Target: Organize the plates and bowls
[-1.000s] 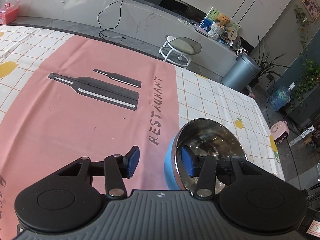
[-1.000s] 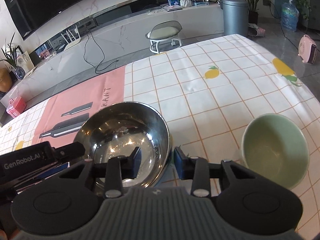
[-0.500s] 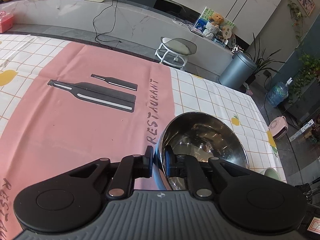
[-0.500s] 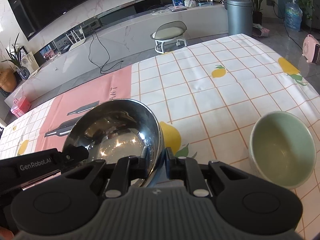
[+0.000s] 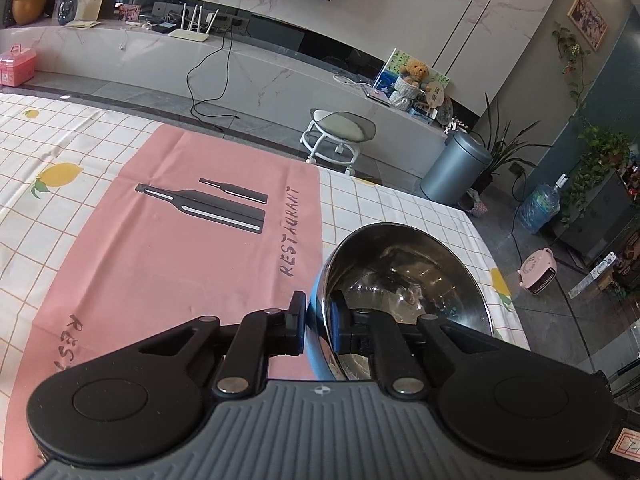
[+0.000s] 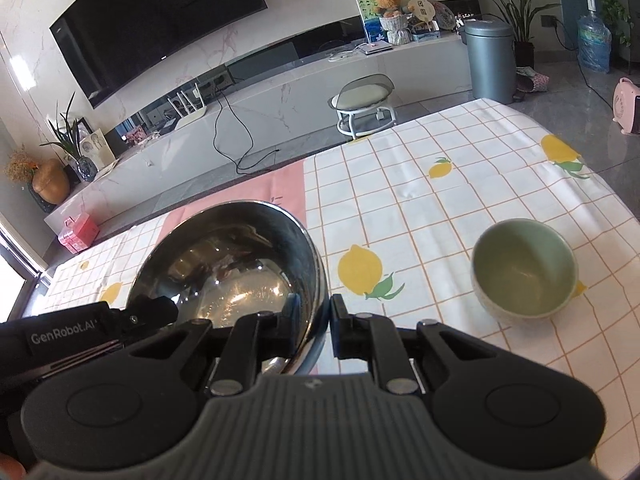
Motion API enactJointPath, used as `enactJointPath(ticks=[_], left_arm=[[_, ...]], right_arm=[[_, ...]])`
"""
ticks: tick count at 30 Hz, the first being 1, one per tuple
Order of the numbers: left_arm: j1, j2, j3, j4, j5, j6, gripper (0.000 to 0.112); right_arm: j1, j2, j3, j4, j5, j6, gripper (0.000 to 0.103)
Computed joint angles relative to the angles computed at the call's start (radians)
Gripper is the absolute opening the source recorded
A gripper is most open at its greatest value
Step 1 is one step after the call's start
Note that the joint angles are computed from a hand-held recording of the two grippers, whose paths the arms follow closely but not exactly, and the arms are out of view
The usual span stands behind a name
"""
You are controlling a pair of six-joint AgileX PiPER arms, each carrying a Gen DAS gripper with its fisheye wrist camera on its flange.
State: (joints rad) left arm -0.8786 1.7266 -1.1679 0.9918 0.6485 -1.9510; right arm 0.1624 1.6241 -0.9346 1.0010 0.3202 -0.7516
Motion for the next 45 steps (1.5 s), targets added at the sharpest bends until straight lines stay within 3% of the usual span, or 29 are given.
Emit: enactJointPath(ticks=[13,31,38,45], left_arm=[[-0.143,0.026,-0.057,-0.045,0.052,0.021,0.014],[-0.218,0.171,-0.218,-0.168,0.034,0.17,0.014],[-0.211,0.214,-0.259,-0.224,0.02,0.229,0.014],[-0.204,0.263,-0.287,-0.289,0.023,0.285,0.014]], right_arm=[[-0.208,-0.247,0.203,0.134,0.124,-0.169,0.014],[-0.542,-0.313,0.331,0.177,0.28,-0.331,0.014],[-0.575,-0.29,0.327,0.185,0.275,-0.366,0.014],[-0.54,-0.24,0.344,0.194,0.206,-0.392,0.014]])
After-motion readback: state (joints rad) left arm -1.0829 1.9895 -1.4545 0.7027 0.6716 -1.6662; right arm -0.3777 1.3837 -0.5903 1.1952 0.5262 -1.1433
